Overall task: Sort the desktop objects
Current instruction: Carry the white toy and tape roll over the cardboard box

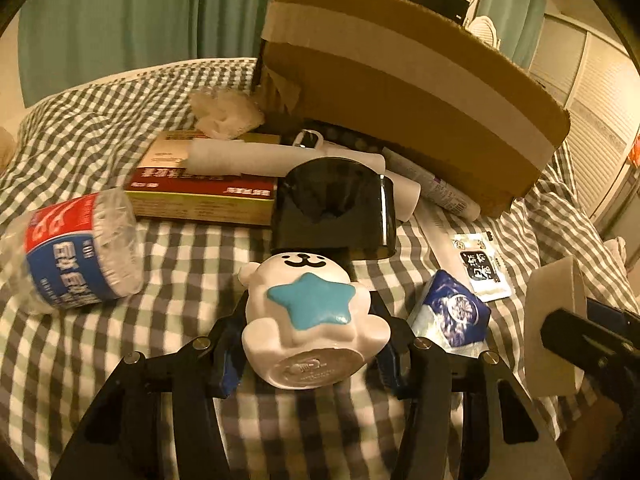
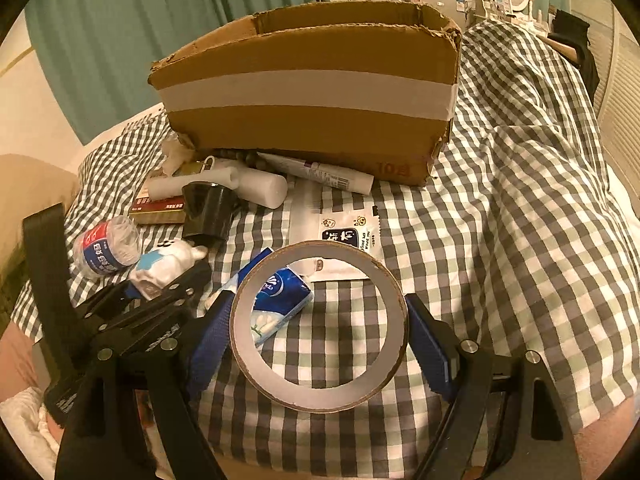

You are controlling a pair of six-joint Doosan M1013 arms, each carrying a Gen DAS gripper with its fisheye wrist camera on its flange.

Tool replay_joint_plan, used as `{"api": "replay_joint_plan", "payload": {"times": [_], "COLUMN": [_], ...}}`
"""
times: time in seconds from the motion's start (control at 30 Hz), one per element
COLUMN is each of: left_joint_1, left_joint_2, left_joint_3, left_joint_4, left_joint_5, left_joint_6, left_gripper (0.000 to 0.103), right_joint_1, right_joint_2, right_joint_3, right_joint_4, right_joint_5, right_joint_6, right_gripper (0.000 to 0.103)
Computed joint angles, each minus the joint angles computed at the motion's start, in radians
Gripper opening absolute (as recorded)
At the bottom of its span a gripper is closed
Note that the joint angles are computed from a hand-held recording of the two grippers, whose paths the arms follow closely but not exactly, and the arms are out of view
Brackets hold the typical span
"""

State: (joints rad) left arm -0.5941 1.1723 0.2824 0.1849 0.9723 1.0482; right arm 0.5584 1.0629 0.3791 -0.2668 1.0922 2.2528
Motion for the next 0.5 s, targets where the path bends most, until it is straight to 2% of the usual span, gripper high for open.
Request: {"api": "replay_joint_plan", "payload": {"times": [0.13, 0.33, 0.5], "left_joint_1": [-0.002, 0.000, 0.001], "left_joint_2": [-0.071, -0.140, -0.204], "left_joint_3": [0.130, 0.244, 0.343], "left_joint_4": [0.024, 0.055, 0.088], "left_joint_5": [-0.076, -0.136, -0.193], "left_joint_6": [-0.031, -0.064, -0.114], "left_gripper": [0.055, 0.055, 0.055], "right_joint_1": [0.006, 0.015, 0.024], "right_joint_2": [-0.001, -0.013, -0.049], "right_joint_3": [0.001, 0.015, 0.072], "right_joint_4": [-0.018, -0.031, -0.058], "right_joint_5": [-0.004, -0.032, -0.095], "right_joint_6": [-0.007, -0.017, -0.010], "right_gripper": [0.082, 0.082, 0.082]}}
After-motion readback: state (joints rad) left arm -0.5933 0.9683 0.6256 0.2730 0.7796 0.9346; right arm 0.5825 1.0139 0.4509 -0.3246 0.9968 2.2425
